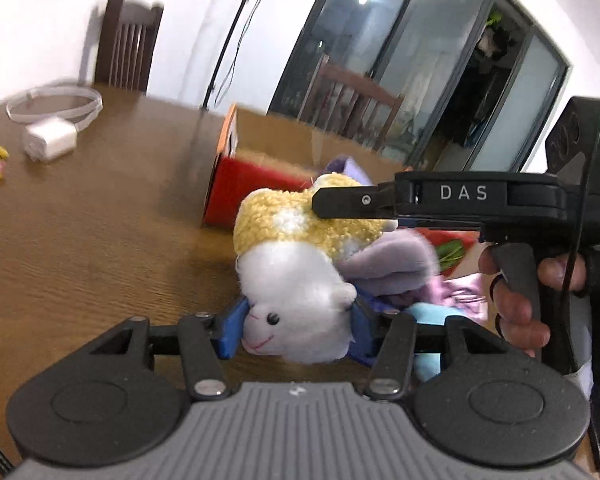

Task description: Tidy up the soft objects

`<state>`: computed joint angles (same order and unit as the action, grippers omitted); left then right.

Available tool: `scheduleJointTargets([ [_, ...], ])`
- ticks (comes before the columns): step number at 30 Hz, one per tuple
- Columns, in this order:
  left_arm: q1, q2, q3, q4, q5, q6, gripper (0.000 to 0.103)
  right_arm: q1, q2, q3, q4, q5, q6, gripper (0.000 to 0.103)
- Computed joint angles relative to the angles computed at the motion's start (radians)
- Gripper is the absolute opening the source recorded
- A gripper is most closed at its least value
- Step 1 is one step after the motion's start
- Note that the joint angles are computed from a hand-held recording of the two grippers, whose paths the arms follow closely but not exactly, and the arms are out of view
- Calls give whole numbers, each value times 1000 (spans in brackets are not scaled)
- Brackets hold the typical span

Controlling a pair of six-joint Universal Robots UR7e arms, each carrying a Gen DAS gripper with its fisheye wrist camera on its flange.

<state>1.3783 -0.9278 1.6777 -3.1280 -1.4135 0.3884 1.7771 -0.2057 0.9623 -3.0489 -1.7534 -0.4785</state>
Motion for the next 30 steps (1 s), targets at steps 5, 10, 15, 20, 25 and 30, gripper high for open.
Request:
scheduleJointTargets([
  [5,-42,-144,217,-112,-47,64,53,35,-164,348,-266,59,-60,51],
  [10,-53,-228,386,-123,-101,151,54,23,-309,686,-481,72,-47,50],
  [15,-55,-252,495,-123,-114,202,54,-27,-358,918,-674,55,13,50],
  [20,-64,-251,554,-193,-83,260,59,-66,-342,1055,-854,64,53,49],
  [25,-60,-272,591,-287,-49,230,66,-72,-325,1139,-982,80,49,49],
  [30,-47,-312,616,-279,-100,206,71,-55,-324,1154,-1054,73,22,57],
])
